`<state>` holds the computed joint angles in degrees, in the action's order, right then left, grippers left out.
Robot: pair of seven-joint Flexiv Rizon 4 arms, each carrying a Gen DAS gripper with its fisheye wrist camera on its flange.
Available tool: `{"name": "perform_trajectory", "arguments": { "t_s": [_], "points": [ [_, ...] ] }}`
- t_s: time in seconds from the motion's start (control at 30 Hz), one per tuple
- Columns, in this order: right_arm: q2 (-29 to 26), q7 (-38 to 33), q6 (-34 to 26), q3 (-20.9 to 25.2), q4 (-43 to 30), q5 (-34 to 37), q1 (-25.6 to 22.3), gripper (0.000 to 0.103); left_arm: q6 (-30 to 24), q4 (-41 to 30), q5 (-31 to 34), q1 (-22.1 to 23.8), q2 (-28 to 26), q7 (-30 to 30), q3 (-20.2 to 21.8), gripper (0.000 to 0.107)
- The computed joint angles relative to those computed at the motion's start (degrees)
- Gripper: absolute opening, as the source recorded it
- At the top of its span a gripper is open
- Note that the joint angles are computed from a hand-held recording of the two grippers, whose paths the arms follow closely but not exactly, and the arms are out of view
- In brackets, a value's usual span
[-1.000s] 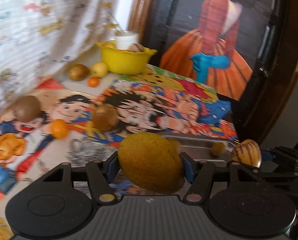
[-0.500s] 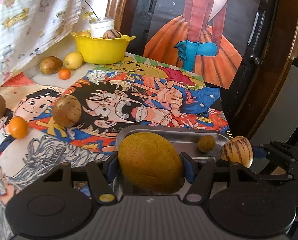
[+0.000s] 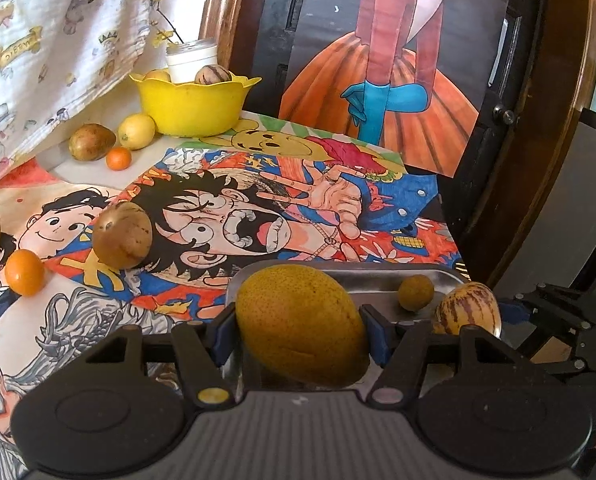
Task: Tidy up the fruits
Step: 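Carry the mango and striped melon onto the metal tray and open both tools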
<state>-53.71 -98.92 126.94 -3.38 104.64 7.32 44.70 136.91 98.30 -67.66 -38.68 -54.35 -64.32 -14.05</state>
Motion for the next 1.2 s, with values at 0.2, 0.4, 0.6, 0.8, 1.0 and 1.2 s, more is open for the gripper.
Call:
{"name": "perform_trajectory", "arguments": {
  "t_s": [0.2, 0.4, 0.6, 0.8, 1.0, 1.2],
  "points": [
    [0.14, -0.64, 1.44, 0.45, 1.06, 0.26, -0.07, 0.056, -0.32, -0.33, -0.94, -0.22, 0.05, 2.40, 0.02, 0.067],
    [0.61, -1.23, 2.14, 1.08, 2.33, 0.23, -0.11, 0.056, -0.22, -0.71, -2.05, -0.33, -0.01, 4.63, -0.25, 0.068],
    [0.85, -1.24, 2.38, 1.65, 2.95, 0.17, -0.30, 0.056, 0.44, -1.11, -2.55, -0.39, -0.17, 6.42, -0.64, 0.067],
    [1.40, -1.18, 2.35, 1.87, 3.63, 0.21, -0.33, 0.057, 1.26, -0.97, -3.18, 0.02, -0.10, 7.23, -1.65, 0.066],
    [2.94, -1.18, 2.89, 2.25, 5.76, 1.07, 0.08, 0.064, 2.39, -0.06, -3.61, -0.23, 0.51, 6.29, -2.04, 0.072],
    [5.32, 0.98, 5.32, 4.70, 9.46, 2.57, -0.71, 0.079, 7.25, 1.93, -4.57, -1.53, 1.62, 2.97, -2.83, 0.091]
  ]
}}
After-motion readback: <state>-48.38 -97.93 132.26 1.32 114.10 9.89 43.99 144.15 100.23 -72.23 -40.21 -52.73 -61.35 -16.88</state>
